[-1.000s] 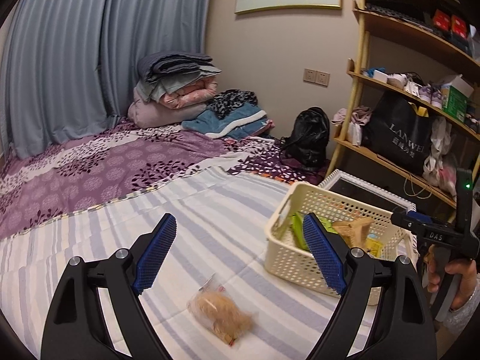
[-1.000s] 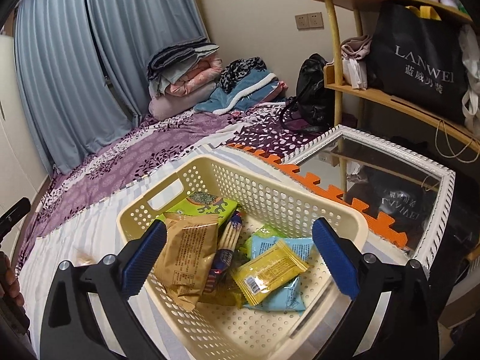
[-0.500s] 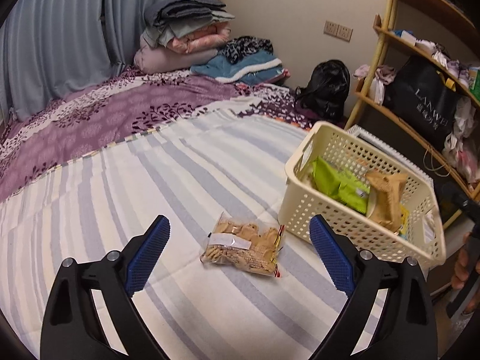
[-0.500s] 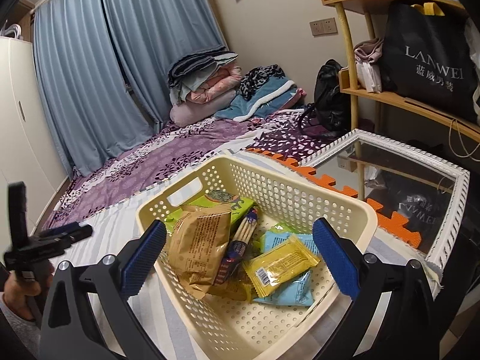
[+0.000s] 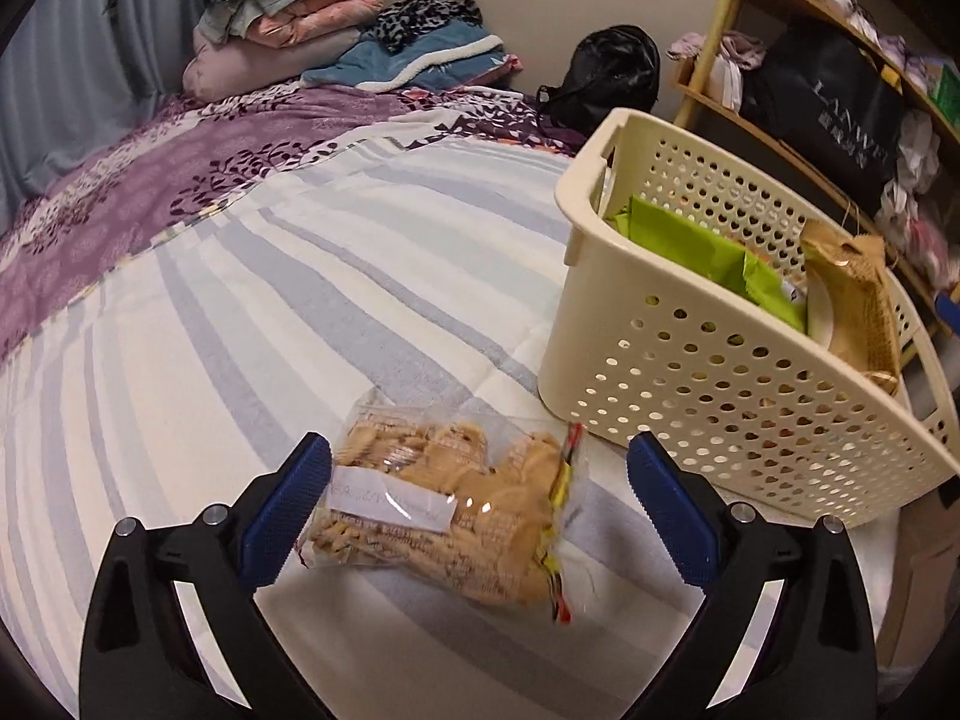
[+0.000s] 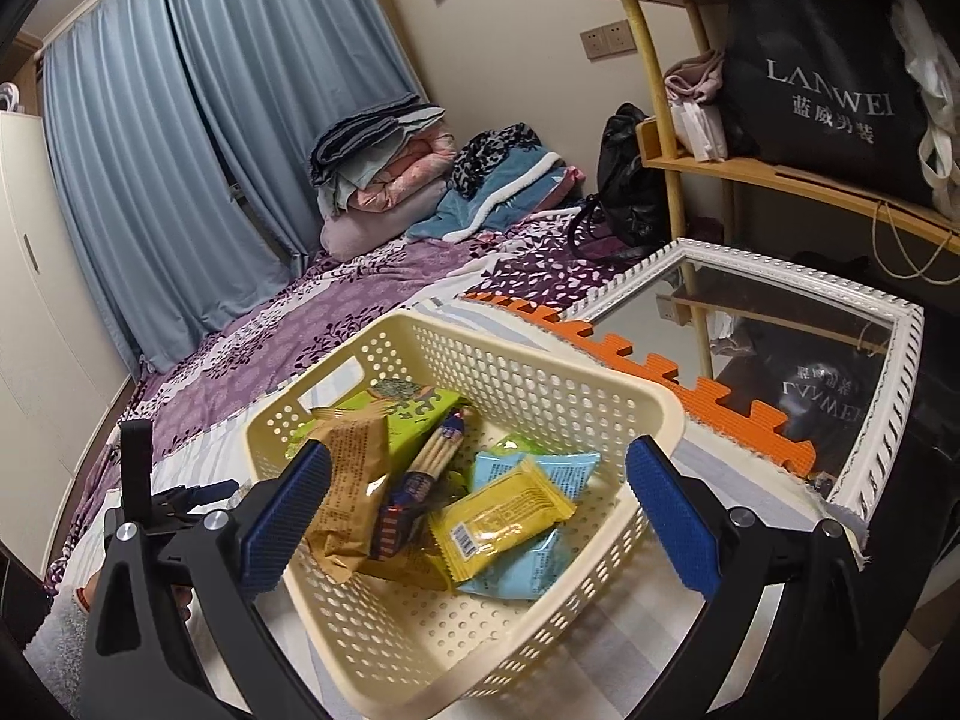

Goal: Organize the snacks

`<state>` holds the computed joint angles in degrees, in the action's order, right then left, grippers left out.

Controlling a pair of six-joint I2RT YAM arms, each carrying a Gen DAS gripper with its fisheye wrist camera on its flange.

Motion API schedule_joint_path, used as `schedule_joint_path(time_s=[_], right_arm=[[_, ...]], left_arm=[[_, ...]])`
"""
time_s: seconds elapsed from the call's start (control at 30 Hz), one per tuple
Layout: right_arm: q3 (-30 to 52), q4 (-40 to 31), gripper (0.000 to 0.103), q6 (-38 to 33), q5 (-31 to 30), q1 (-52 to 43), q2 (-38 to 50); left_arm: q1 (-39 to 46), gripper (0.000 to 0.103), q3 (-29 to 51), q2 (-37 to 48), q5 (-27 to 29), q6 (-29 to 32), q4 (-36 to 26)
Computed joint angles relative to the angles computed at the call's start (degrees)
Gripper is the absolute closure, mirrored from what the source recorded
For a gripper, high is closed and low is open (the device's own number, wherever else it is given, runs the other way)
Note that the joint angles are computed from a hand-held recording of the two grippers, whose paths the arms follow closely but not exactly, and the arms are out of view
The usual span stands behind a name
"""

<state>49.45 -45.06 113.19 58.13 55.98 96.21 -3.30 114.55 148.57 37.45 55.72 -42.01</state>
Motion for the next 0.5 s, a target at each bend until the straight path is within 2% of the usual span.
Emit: schedule_joint_path(time_s=[0.1,0.2,0.27,0.4,0.5], right_arm=[[-1.28,0.9,0.005,-0.18,-0.07,-0.45,-0.8],[-1.7,2.4,0.005,-1.65,-0.28,-0.97,-0.92],[-1.49,2.54,0.005,-2.09,-0.28,-1.03,-0.76],[-1.32,2.14,0.005,-1.98,-0.34,-1.27,-0.8],[-1.48,1.64,0.005,-1.31,-0.43,-1.34,-1.01]], left_arm=[[-0.85,0.003,0.55,0.61,-2.55,0.12,0.92],[-1.39,0.003,6.05,4.21,-4.35,0.99,-3.11],[-1.66,0.003,6.74,5.16,-5.71,0.71,-2.25],[-1.24,0.003,10.21,7.68,-4.61,-0.21,-3.92],[-0.72,0.008,10.69,7.85,-3.26,-1.37,-4.18]])
